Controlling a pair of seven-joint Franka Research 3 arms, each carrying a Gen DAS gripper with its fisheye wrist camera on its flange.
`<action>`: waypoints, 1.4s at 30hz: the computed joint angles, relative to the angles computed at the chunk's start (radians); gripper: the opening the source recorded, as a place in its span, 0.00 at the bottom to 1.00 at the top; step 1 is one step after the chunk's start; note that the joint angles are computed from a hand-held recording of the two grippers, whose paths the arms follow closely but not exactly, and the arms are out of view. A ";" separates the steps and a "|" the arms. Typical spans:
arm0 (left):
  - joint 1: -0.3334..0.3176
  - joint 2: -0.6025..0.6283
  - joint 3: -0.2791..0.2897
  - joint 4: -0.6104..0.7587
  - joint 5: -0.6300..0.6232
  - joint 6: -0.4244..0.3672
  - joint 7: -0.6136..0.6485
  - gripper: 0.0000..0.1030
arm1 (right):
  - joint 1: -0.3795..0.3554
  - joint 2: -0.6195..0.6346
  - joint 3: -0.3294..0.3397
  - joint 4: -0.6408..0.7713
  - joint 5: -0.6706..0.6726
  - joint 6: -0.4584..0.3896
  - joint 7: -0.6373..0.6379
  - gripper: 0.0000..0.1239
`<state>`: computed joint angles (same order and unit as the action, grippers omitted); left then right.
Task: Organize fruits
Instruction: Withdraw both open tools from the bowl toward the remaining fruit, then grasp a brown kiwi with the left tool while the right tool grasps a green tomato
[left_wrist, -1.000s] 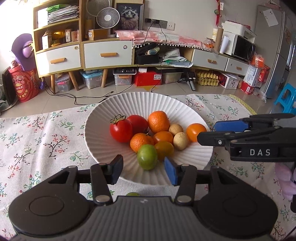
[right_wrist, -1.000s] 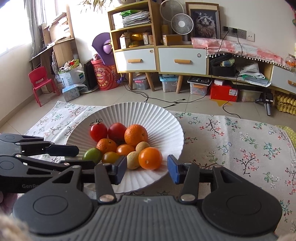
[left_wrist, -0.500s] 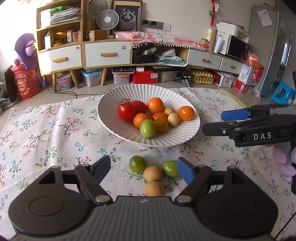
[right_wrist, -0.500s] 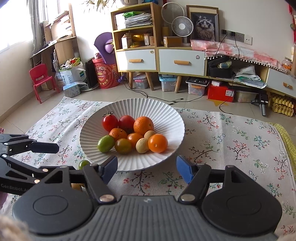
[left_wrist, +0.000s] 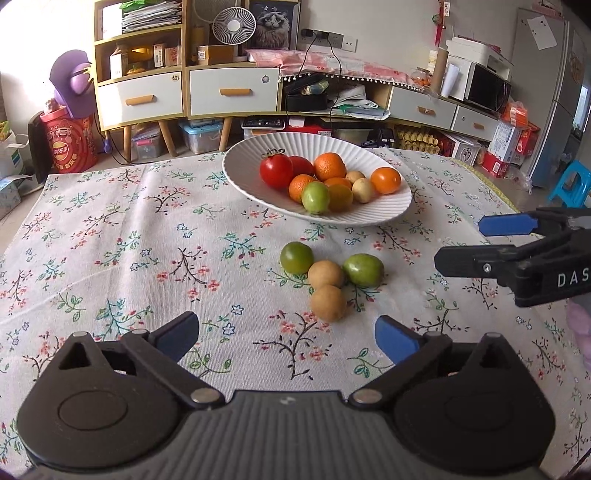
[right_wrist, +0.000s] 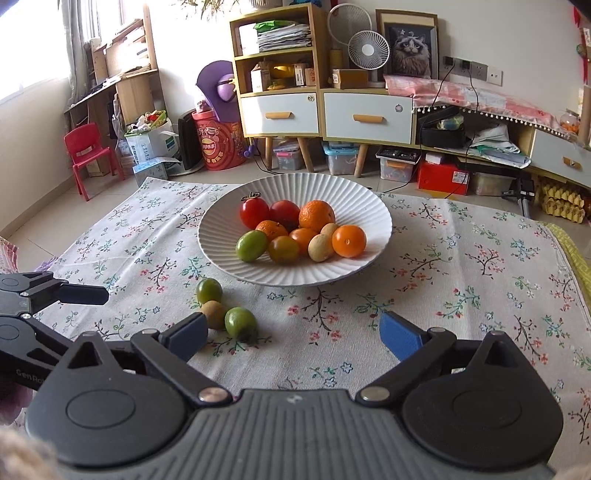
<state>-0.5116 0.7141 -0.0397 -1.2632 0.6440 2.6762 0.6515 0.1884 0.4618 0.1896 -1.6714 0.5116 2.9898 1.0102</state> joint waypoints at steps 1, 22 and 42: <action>0.003 0.003 -0.005 -0.003 -0.004 0.003 0.005 0.94 | 0.007 -0.005 -0.006 -0.013 -0.007 0.001 0.002 0.80; -0.046 0.136 0.063 0.126 0.057 0.108 -0.022 0.55 | 0.049 0.026 -0.072 -0.011 -0.112 0.000 0.092 0.81; -0.025 0.065 0.015 0.076 -0.023 -0.019 0.055 0.19 | 0.007 0.096 0.010 0.081 -0.100 -0.040 0.002 0.73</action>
<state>-0.5371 0.7795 -0.0245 -1.1868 0.6213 2.6571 0.7062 0.1957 0.5578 0.1998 -1.5908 0.4113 2.9499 1.0120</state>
